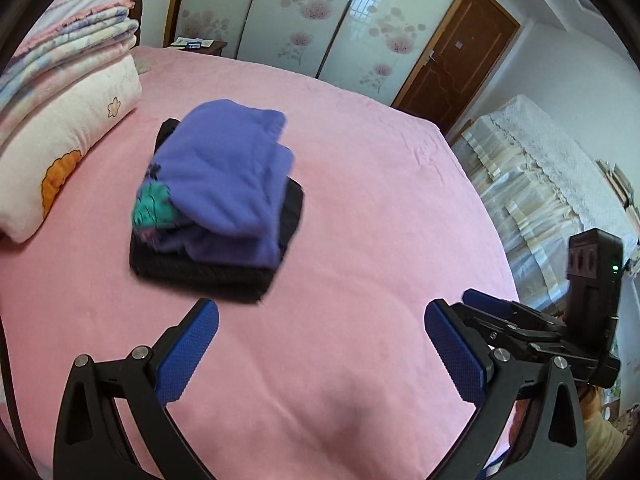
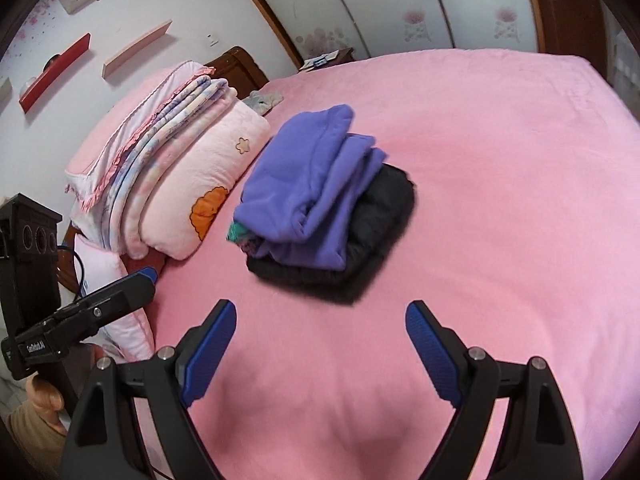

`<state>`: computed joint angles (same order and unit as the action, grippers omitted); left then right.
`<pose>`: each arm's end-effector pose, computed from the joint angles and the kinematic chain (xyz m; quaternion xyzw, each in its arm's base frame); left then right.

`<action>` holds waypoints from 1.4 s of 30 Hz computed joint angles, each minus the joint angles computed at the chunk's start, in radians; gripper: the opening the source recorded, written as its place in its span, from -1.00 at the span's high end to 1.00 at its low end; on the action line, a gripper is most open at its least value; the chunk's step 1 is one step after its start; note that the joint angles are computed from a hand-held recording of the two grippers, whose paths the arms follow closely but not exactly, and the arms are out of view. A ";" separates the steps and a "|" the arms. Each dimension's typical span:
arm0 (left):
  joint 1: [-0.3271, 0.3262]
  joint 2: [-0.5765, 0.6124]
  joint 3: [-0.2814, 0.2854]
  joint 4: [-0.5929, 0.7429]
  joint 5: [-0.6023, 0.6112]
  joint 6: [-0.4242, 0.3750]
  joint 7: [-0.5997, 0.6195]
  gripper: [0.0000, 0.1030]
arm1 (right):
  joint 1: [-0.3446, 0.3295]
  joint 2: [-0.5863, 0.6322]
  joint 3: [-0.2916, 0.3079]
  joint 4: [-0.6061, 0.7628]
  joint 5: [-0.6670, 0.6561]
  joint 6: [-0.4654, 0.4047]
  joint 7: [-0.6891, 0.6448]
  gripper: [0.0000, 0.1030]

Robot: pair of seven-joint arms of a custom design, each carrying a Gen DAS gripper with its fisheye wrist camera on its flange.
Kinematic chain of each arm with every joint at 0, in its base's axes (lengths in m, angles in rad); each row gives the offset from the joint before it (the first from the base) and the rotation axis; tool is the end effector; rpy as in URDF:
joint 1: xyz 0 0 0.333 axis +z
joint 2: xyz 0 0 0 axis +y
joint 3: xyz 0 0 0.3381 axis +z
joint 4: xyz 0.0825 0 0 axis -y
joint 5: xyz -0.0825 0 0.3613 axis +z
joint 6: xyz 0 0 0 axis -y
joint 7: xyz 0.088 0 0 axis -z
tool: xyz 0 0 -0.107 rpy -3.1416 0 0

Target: Fold large clothes

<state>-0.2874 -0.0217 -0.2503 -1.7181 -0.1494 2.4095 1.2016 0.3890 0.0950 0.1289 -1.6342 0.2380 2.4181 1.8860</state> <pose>0.4974 -0.2998 0.6857 -0.6288 0.6925 -0.3496 0.0532 0.5400 0.3040 0.6602 -0.6861 0.6362 -0.0186 0.3523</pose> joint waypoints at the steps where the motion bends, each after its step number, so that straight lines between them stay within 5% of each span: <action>1: -0.008 -0.016 -0.010 -0.008 0.023 -0.005 -0.035 -0.99 | -0.001 -0.060 -0.005 -0.057 -0.017 -0.009 0.011 -0.69; 8: -0.073 -0.089 -0.099 -0.037 0.264 -0.087 -0.347 -0.99 | -0.030 -0.354 -0.001 -0.334 -0.120 -0.034 0.093 -0.69; 13: -0.122 -0.103 -0.154 -0.017 0.421 -0.224 -0.525 -0.99 | -0.066 -0.508 0.021 -0.472 -0.201 -0.072 0.181 -0.69; 28: -0.310 -0.053 -0.255 0.079 0.603 -0.481 -0.703 -0.99 | -0.084 -0.807 0.039 -0.665 -0.246 -0.239 0.224 -0.69; 42: -0.454 0.038 -0.246 0.203 0.691 -0.602 -0.787 -0.99 | -0.103 -0.930 0.039 -0.722 -0.252 -0.273 0.179 -0.70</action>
<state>-0.7416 0.0164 -0.4967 -1.5154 0.5413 1.8075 0.4143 0.2856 -0.8354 0.1675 -2.3557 -0.0137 2.1452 2.0652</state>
